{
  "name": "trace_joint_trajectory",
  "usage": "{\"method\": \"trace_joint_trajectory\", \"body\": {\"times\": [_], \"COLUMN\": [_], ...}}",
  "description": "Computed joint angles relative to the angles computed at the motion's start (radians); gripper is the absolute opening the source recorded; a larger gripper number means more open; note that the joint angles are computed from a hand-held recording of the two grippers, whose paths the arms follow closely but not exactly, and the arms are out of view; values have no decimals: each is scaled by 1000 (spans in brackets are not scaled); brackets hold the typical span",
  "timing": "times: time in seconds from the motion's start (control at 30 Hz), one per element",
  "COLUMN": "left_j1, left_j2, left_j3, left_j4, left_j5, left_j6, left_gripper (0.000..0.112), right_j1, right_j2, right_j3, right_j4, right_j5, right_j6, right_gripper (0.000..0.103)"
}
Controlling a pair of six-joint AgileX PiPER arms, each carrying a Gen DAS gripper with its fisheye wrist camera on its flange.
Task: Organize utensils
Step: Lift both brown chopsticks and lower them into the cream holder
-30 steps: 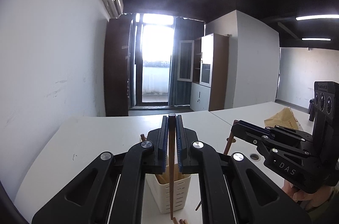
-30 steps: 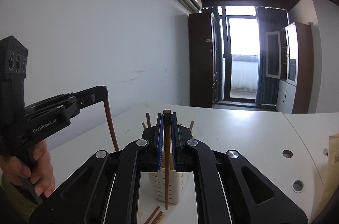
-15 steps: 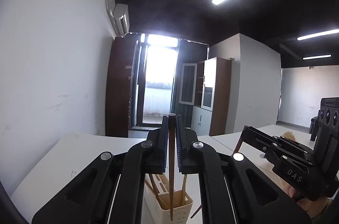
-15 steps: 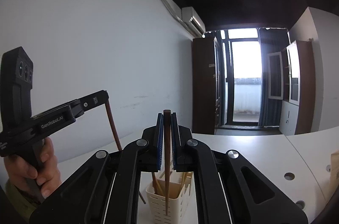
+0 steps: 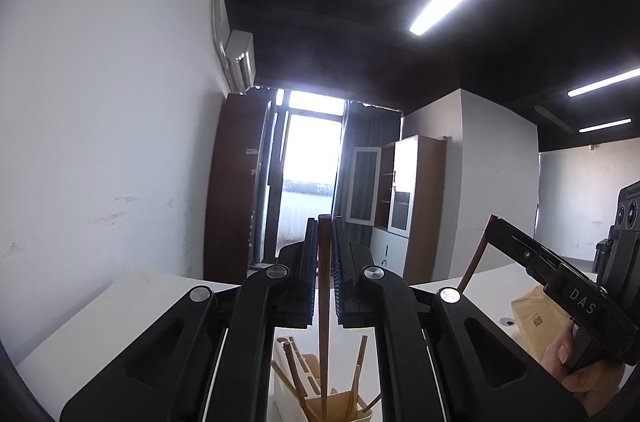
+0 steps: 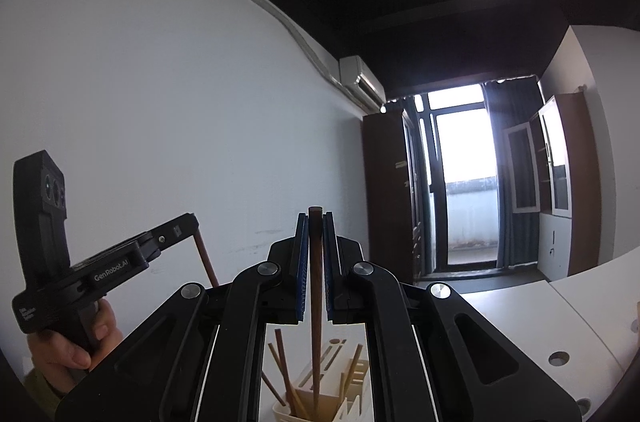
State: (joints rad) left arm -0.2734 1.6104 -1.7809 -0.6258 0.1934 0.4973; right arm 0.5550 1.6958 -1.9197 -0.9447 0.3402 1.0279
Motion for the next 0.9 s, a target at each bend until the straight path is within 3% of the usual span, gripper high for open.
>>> {"method": "trace_joint_trajectory", "body": {"times": [0.13, 0.4, 0.63, 0.9], "left_j1": [-2, -16, -18, 2], "left_j2": [20, 93, 141, 194], "left_j3": [-21, -127, -216, -303], "left_j4": [67, 280, 370, 359], "left_j5": [12, 113, 197, 283], "left_j6": [-57, -254, -331, -333], "left_gripper": [6, 6, 7, 7], "right_j1": [-25, -58, -46, -43], "right_j2": [47, 125, 128, 179], "right_j3": [-54, -173, -190, -267], "right_j4": [150, 437, 505, 584], "right_j5": [9, 80, 122, 220], "right_j6": [-134, -407, -489, -566], "right_gripper": [7, 7, 8, 8]}}
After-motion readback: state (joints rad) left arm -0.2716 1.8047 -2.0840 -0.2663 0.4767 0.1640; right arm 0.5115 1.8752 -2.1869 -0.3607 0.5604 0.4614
